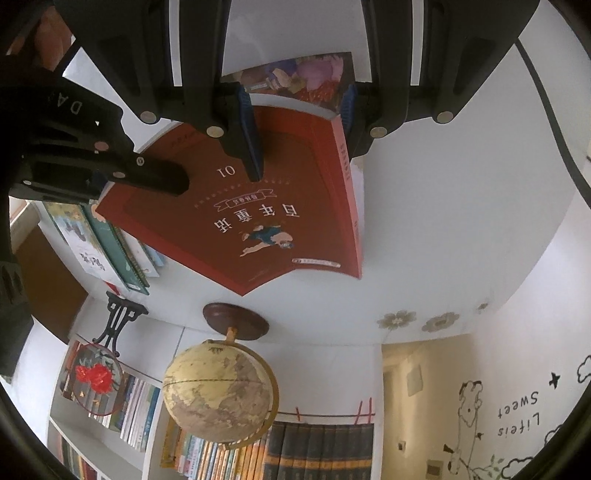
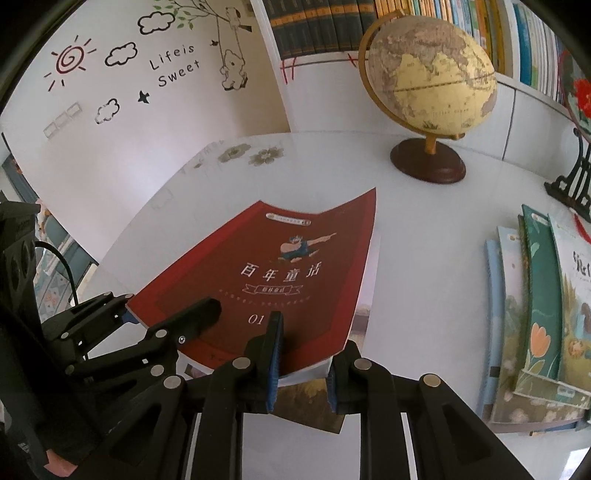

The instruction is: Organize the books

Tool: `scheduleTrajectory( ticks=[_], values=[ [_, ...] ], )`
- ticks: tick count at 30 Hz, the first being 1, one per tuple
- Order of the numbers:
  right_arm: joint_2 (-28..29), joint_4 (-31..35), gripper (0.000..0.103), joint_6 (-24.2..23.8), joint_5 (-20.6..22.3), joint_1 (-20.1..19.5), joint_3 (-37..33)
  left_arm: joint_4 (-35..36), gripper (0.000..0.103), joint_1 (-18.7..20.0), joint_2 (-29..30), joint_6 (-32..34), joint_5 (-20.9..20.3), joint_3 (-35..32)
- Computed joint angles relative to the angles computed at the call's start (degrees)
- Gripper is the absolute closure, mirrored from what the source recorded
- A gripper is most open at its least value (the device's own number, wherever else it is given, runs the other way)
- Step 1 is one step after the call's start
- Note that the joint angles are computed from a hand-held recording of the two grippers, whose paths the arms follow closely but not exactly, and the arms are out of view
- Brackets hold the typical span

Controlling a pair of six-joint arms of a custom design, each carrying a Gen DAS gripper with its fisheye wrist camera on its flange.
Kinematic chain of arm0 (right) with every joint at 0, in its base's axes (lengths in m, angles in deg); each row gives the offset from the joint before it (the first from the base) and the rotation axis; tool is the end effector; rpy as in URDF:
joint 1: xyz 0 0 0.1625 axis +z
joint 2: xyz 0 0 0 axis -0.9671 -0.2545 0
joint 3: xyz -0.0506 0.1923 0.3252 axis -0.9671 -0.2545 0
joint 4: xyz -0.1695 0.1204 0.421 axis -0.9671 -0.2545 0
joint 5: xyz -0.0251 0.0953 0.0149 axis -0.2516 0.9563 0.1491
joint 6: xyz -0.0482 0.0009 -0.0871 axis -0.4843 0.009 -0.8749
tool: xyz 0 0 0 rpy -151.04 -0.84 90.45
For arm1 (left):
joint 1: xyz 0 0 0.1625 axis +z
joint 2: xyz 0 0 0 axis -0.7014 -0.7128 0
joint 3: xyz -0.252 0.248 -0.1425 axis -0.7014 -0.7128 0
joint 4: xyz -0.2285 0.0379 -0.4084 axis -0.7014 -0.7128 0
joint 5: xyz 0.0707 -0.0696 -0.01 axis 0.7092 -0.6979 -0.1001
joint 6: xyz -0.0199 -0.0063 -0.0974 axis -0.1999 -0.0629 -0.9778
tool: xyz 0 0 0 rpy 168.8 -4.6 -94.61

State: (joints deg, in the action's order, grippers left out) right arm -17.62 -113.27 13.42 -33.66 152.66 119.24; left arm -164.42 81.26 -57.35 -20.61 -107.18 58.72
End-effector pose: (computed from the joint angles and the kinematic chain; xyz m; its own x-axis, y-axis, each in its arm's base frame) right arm -0.0105 -0.6115 0.2331 -0.6539 -0.6718 0.3481 -0.7361 0.6713 -0.0873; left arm -0.3319 -0.5237 -0.0945 -0.7495 -0.2640 -0.6071 0.2764 0.7086 -0.6493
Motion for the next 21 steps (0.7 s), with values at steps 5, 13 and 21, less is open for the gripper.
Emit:
scheduleTrajectory(
  ticks=[5, 13, 21],
  values=[
    [0.36, -0.11, 0.083, 0.09, -1.26, -0.13, 0.40, -0.52, 0.069, 0.42, -0.27, -1.49, -1.14, 0.88],
    [1.78, 2.22, 0.080, 1.77, -3.22, -0.38, -0.84, 8.19, 0.064, 1.29, -0.86, -8.57, -2.68, 0.14],
    [4.17, 5.98, 0.079, 5.02, -7.70, -0.75, -3.60, 17.90, 0.063, 0.94, -1.71, -16.00, -4.41, -0.20]
  ],
)
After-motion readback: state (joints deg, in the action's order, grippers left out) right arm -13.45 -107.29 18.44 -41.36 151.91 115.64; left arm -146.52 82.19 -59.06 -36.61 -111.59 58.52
